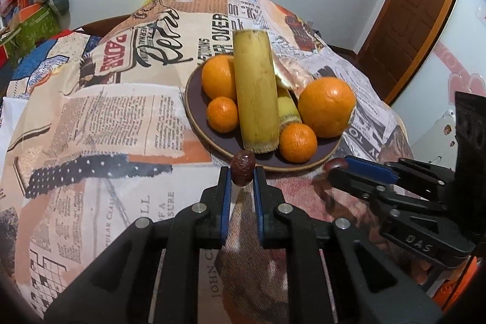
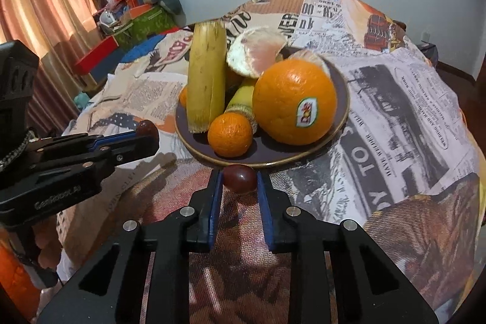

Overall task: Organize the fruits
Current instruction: 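Place both dates onto the plate beside the mandarins and open both grippers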

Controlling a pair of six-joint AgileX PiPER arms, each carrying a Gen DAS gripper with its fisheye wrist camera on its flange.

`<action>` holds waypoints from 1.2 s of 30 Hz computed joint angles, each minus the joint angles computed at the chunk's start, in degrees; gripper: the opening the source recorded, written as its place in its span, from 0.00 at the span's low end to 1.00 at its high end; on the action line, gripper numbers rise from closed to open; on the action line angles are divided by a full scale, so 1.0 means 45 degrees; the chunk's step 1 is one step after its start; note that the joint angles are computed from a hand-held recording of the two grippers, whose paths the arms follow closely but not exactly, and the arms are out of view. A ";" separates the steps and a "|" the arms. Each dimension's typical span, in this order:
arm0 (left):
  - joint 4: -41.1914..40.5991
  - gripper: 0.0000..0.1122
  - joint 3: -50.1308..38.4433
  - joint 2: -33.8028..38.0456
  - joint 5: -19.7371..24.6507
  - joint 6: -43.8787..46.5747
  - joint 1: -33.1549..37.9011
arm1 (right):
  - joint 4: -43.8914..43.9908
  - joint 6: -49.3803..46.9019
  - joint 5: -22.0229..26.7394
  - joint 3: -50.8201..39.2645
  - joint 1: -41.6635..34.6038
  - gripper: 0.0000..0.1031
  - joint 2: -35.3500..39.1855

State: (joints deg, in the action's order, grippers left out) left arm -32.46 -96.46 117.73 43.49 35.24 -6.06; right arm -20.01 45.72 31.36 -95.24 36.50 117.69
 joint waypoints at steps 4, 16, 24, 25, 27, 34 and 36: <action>0.0067 0.12 -0.0505 0.0142 0.0049 -0.0189 0.0044 | -0.0607 0.0423 -0.0046 0.0029 -0.0022 0.21 -0.0282; 0.0703 0.12 -0.2620 0.1532 0.0745 -0.0862 -0.0106 | -0.1379 0.1010 -0.0163 -0.0449 -0.0494 0.21 -0.0280; 0.0759 0.12 -0.3077 0.2008 0.0983 -0.0947 -0.0162 | -0.0445 0.0178 -0.0131 -0.0495 -0.0403 0.21 0.0212; 0.0742 0.12 -0.3224 0.2094 0.1137 -0.0982 -0.0145 | -0.0291 0.0038 -0.0070 -0.0582 -0.0422 0.21 0.0289; 0.0801 0.12 -0.3446 0.2223 0.1358 -0.1107 -0.0140 | -0.0113 -0.0105 0.0003 -0.0686 -0.0455 0.21 0.0404; 0.0982 0.27 -0.3327 0.2167 0.1255 -0.1185 -0.0168 | 0.0445 -0.0569 0.0472 -0.1088 -0.0547 0.22 0.0746; 0.0998 0.27 -0.3133 0.2033 0.1097 -0.1136 -0.0188 | 0.0483 -0.0556 0.0444 -0.1012 -0.0557 0.23 0.0698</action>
State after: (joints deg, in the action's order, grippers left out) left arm -27.97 -110.56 126.88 48.42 30.13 -6.90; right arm -17.84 43.22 33.36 -99.79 33.99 120.83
